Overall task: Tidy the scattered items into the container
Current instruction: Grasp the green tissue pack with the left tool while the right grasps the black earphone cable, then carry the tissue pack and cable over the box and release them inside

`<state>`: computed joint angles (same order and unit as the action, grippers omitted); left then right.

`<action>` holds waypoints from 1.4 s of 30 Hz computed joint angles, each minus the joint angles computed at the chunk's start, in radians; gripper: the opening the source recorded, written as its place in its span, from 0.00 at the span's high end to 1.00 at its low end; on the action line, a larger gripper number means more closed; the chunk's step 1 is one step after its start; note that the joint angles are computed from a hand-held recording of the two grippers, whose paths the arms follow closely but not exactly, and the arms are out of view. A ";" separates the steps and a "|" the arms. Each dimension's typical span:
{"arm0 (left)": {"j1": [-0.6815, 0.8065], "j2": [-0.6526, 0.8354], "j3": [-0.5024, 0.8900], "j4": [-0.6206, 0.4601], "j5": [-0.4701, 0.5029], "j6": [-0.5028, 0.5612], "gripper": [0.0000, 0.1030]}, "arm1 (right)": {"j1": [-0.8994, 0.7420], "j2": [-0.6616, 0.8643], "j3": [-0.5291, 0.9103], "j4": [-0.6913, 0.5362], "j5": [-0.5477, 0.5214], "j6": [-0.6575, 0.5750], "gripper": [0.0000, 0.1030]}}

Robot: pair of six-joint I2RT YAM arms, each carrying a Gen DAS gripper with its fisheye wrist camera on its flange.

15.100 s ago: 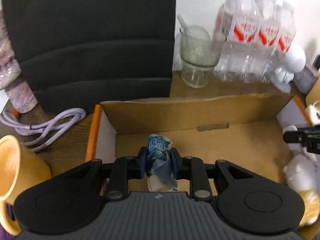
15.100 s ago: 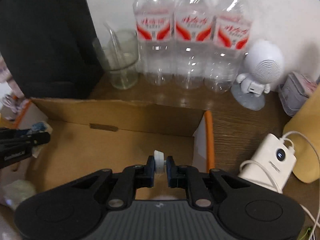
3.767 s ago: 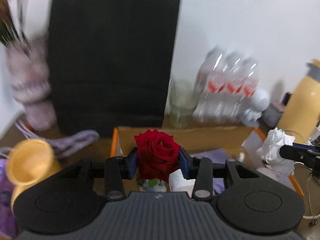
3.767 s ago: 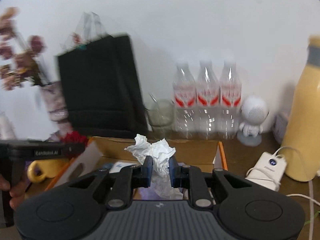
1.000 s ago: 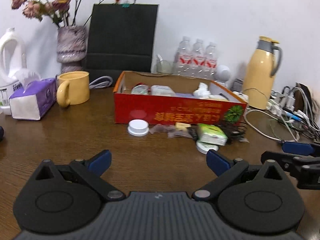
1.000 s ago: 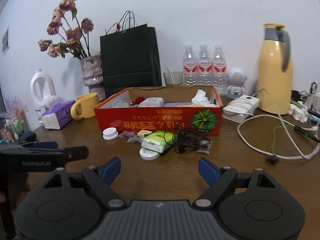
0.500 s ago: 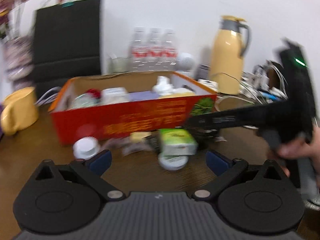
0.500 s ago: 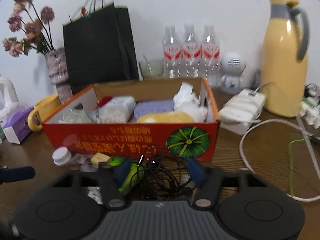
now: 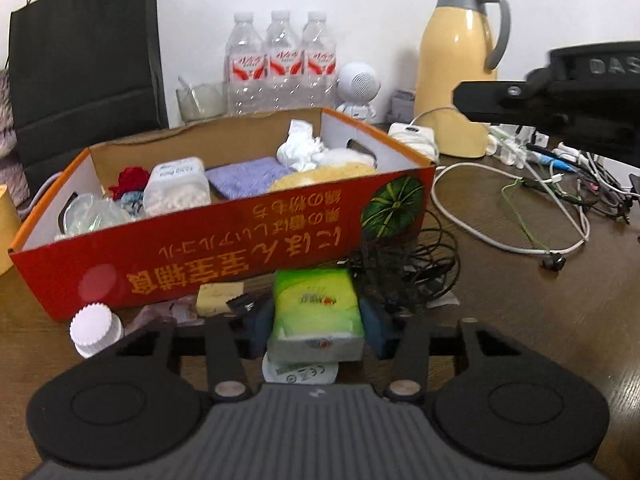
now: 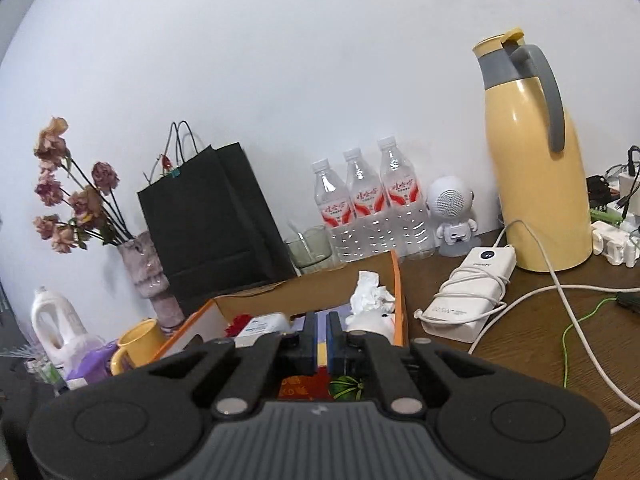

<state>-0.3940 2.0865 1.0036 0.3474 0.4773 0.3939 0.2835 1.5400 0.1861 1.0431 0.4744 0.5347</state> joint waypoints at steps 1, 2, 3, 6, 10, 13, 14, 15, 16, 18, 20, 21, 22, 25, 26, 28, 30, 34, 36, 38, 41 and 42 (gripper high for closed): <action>0.001 0.001 0.004 -0.002 -0.001 -0.005 0.54 | 0.002 0.001 0.003 -0.009 0.002 -0.003 0.97; 0.003 -0.003 0.002 -0.005 -0.002 -0.006 0.55 | 0.009 -0.008 0.006 -0.028 0.013 -0.010 0.96; 0.006 -0.006 0.001 -0.006 -0.002 -0.010 0.55 | 0.013 -0.021 0.011 -0.058 0.016 -0.024 0.92; 0.029 -0.024 -0.011 0.003 0.018 -0.054 0.56 | 0.009 -0.023 0.075 -0.241 -0.006 -0.036 0.59; 0.111 -0.078 -0.040 0.026 0.072 -0.142 0.56 | 0.006 0.068 0.124 -0.298 -0.046 -0.037 0.46; 0.177 -0.113 -0.043 0.044 0.085 -0.206 0.56 | 0.009 0.147 0.173 -0.316 -0.063 -0.011 0.43; 0.195 -0.122 -0.043 0.051 0.084 -0.213 0.56 | 0.017 0.172 0.193 -0.325 -0.064 -0.015 0.43; 0.211 -0.130 -0.042 0.058 0.086 -0.217 0.56 | 0.027 0.200 0.214 -0.328 -0.064 -0.033 0.44; 0.223 -0.135 -0.041 0.063 0.087 -0.222 0.56 | 0.039 0.220 0.229 -0.336 -0.056 -0.046 0.47; 0.243 -0.144 -0.039 0.059 0.098 -0.230 0.56 | 0.060 0.266 0.280 -0.382 -0.045 -0.053 0.64; 0.261 -0.156 -0.038 0.038 0.123 -0.228 0.56 | 0.077 0.290 0.321 -0.437 -0.039 -0.049 0.80; 0.267 -0.162 -0.046 0.036 0.133 -0.224 0.56 | 0.097 0.289 0.330 -0.451 -0.012 -0.050 0.86; 0.272 -0.167 -0.056 0.041 0.144 -0.219 0.56 | 0.112 0.280 0.337 -0.472 0.007 -0.050 0.92; 0.286 -0.190 -0.081 0.037 0.160 -0.209 0.56 | 0.164 0.193 0.329 -0.523 0.076 -0.024 0.95; 0.291 -0.199 -0.089 0.041 0.171 -0.208 0.56 | 0.181 0.145 0.316 -0.535 0.100 -0.016 0.95; 0.306 -0.237 -0.111 0.056 0.190 -0.203 0.56 | 0.220 0.018 0.291 -0.577 0.157 -0.012 0.95; 0.319 -0.277 -0.121 0.068 0.211 -0.209 0.56 | 0.257 -0.145 0.270 -0.639 0.208 -0.037 0.95; 0.346 -0.355 -0.155 0.127 0.262 -0.254 0.56 | 0.324 -0.396 0.279 -0.769 0.300 -0.102 0.95; 0.354 -0.386 -0.175 0.148 0.291 -0.265 0.56 | 0.370 -0.481 0.289 -0.822 0.354 -0.120 0.95; 0.351 -0.400 -0.181 0.149 0.298 -0.263 0.56 | 0.402 -0.521 0.300 -0.850 0.383 -0.129 0.95; 0.333 -0.390 -0.165 0.137 0.288 -0.261 0.56 | 0.397 -0.508 0.316 -0.858 0.383 -0.133 0.95; 0.321 -0.379 -0.147 0.125 0.275 -0.262 0.56 | 0.381 -0.493 0.320 -0.850 0.365 -0.131 0.95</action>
